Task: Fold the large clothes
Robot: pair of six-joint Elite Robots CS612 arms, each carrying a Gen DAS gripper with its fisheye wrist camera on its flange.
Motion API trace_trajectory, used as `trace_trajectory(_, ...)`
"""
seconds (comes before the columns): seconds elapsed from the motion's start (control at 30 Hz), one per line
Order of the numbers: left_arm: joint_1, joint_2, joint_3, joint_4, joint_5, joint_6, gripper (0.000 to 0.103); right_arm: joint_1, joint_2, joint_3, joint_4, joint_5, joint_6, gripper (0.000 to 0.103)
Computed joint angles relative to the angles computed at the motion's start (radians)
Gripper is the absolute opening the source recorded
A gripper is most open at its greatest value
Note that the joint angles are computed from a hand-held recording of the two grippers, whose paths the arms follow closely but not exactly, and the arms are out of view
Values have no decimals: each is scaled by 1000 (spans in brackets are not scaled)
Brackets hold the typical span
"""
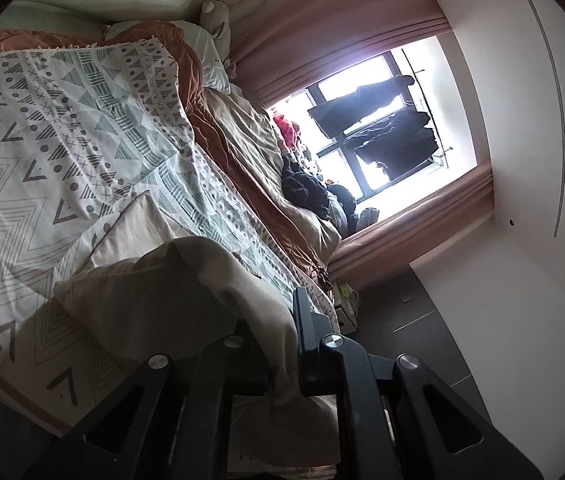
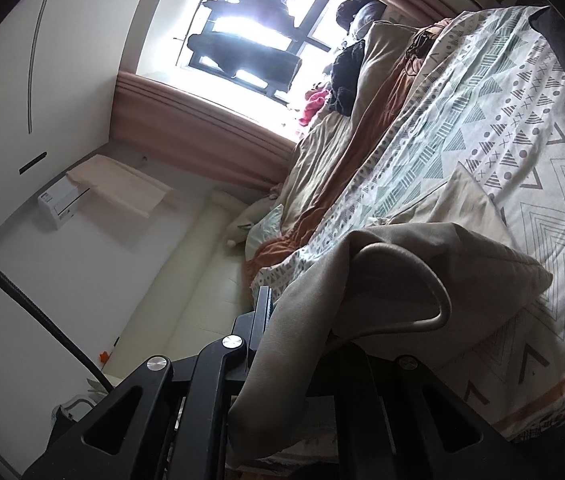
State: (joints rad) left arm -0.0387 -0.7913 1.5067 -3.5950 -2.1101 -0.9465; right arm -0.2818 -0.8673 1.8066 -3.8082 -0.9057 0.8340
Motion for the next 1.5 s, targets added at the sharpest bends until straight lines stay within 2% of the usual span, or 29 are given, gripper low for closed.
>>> trace_trajectory(0.33,-12,116,-260,222,14,69,11,21,86,-182,108,-65,14,7)
trace_trajectory(0.87,-23,338,-635,591,42,145,11,50,203,-420,394,-143,13,7)
trace_trajectory(1.03,-26,395,-722,669,52,143,11,52,225,-450,438,-161,35,8)
trace_trajectory(1.17,-30,433,-788,756,52,143,11,57,227,-461,496,-179,8,10)
trace_trajectory(1.23,-31,449,-815,788,39,132,19,63,218,-464,555,-213,-16,12)
trace_trajectory(1.27,-31,456,-825,789,25,121,34,67,211,-460,576,-233,-23,18)
trace_trajectory(1.3,-32,461,-828,776,14,112,60,69,211,-463,581,-237,-17,34)
trace_trajectory(1.33,-34,459,-822,762,14,108,74,70,213,-468,575,-227,-6,49)
trace_trajectory(1.37,-38,452,-807,736,28,104,91,70,212,-466,562,-216,0,83)
trace_trajectory(1.4,-41,445,-793,714,42,106,93,75,214,-470,554,-223,-3,93)
trace_trajectory(1.5,-46,429,-775,714,34,132,93,83,192,-455,574,-245,-49,93)
